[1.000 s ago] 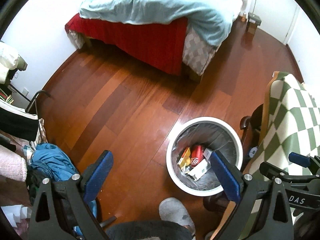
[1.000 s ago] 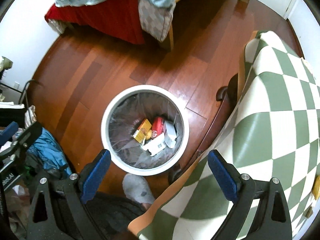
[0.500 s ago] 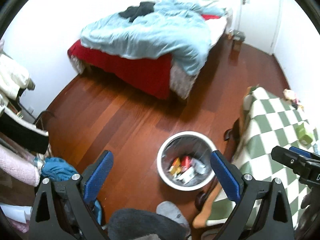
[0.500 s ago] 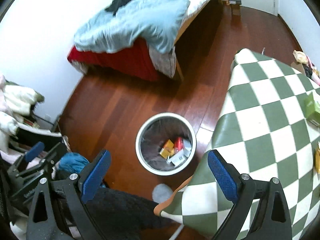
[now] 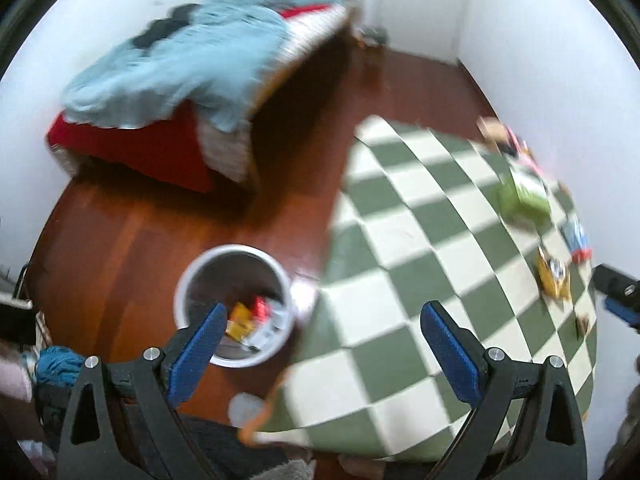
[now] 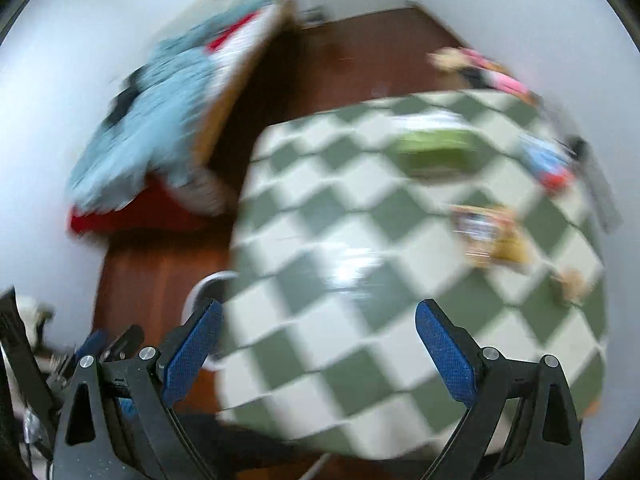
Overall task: Collect trash
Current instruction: 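Move both grippers back over the checkered table, then grasp the folded paper with the right gripper while the left gripper grasps the panda snack bag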
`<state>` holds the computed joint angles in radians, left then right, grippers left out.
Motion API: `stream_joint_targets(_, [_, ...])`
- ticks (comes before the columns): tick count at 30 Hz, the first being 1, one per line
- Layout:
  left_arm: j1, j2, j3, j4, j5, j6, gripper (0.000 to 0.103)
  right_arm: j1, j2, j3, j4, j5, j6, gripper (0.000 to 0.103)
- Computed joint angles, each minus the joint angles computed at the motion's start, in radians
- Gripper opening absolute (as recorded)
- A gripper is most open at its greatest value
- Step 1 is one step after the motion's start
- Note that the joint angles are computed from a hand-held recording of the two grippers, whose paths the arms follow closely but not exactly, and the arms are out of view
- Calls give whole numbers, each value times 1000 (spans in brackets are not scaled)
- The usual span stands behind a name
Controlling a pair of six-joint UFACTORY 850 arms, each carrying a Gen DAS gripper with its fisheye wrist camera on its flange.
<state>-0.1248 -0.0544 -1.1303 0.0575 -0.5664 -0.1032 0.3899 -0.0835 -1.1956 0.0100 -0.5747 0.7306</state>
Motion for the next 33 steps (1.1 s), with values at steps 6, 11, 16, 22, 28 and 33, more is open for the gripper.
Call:
stream_joint_targets(6, [-196, -157, -75, 71, -38, -101, 99, -247, 113, 243, -12, 15, 67, 96])
stream_joint_targets(11, [-294, -253, -149, 92, -64, -111, 99, -402, 52, 315, 116, 44, -189, 91])
stream_joint_targets(16, [-344, -313, -207, 141, -89, -133, 99, -415, -31, 301, 130, 65, -343, 87])
stream_joint_targets(22, [-350, -336, -247, 38, -101, -72, 99, -417, -19, 323, 92, 135, -349, 62])
stream_joint_targets(28, [-354, -380, -332, -222, -133, 82, 98, -444, 21, 340, 152, 148, -366, 61])
stream_joint_targets(33, [-370, -478, -443, -356, -204, 133, 98, -447, 25, 324, 47, 125, -250, 61])
